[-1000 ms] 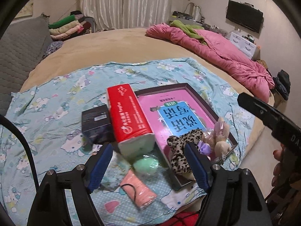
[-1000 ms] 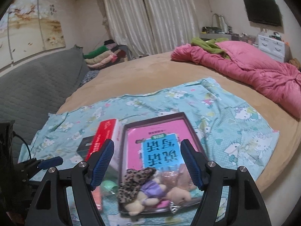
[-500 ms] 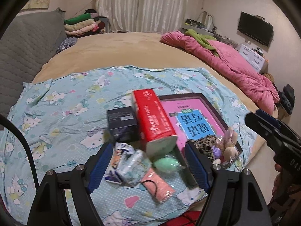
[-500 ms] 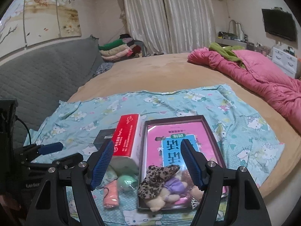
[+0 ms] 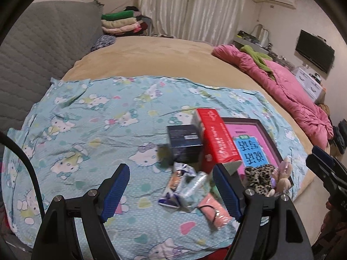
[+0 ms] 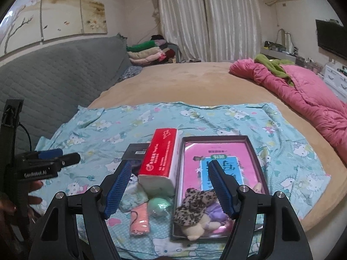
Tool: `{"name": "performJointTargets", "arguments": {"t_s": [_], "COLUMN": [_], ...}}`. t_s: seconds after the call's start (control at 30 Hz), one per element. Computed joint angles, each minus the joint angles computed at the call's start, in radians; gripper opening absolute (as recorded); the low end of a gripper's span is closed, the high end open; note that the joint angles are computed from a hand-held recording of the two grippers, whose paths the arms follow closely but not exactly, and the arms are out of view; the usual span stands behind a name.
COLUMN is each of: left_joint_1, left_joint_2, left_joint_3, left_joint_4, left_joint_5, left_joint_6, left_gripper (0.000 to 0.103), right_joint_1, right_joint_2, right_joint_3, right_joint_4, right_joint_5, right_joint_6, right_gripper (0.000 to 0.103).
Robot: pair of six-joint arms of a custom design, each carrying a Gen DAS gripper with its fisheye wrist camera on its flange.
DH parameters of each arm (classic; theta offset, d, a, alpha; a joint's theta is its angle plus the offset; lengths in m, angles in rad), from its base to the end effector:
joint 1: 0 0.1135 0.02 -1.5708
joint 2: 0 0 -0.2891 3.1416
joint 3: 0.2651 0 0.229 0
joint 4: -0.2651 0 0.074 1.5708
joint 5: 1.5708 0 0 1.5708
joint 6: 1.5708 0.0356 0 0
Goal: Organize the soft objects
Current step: 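Withdraw both open tools from the tray back toward the pile, then grasp the white wet-wipes pack with the left tool while the right tool grasps the bagged pink towel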
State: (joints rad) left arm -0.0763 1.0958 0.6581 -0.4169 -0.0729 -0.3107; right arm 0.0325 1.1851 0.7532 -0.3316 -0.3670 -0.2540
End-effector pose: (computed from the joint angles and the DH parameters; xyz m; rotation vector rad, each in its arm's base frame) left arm 0.1849 -0.0115 0.2487 -0.3163 2.4035 -0.0877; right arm 0.2140 0.0197 0.2692 -0.5054 2.2356 0.3136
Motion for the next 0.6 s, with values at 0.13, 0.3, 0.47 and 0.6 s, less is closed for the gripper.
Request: {"name": "performJointTargets", "arguments": {"t_s": [0.13,0.3,0.47,0.6], "left_joint_1": [0.075,0.118,0.108,0.038], "left_joint_2": [-0.007,0.008,0.044,0.084], "left_joint_3": [-0.028,-0.063,-0.101,-0.126], "left_joint_4": [0.007,0.033,0.079,0.128], "left_joint_5": [0.033,0.046,0.065,0.064], "left_joint_6": [0.034,0.059,0.070,0.068], "left_gripper": [0.078,0.078,0.078,0.078], "right_joint_1": [0.039,0.082,0.125,0.155], "right_joint_2": [-0.003,0.005,0.035,0.061], "right_joint_3": [-0.014,-0.033,-0.071,-0.112], "right_joint_4": [-0.002,-0.001,0.016,0.054], "right_joint_5": [0.016,0.039,0.063,0.089], "right_joint_6": [0.005,0.008,0.009,-0.001], "right_gripper": [0.075,0.075,0.075,0.075]}}
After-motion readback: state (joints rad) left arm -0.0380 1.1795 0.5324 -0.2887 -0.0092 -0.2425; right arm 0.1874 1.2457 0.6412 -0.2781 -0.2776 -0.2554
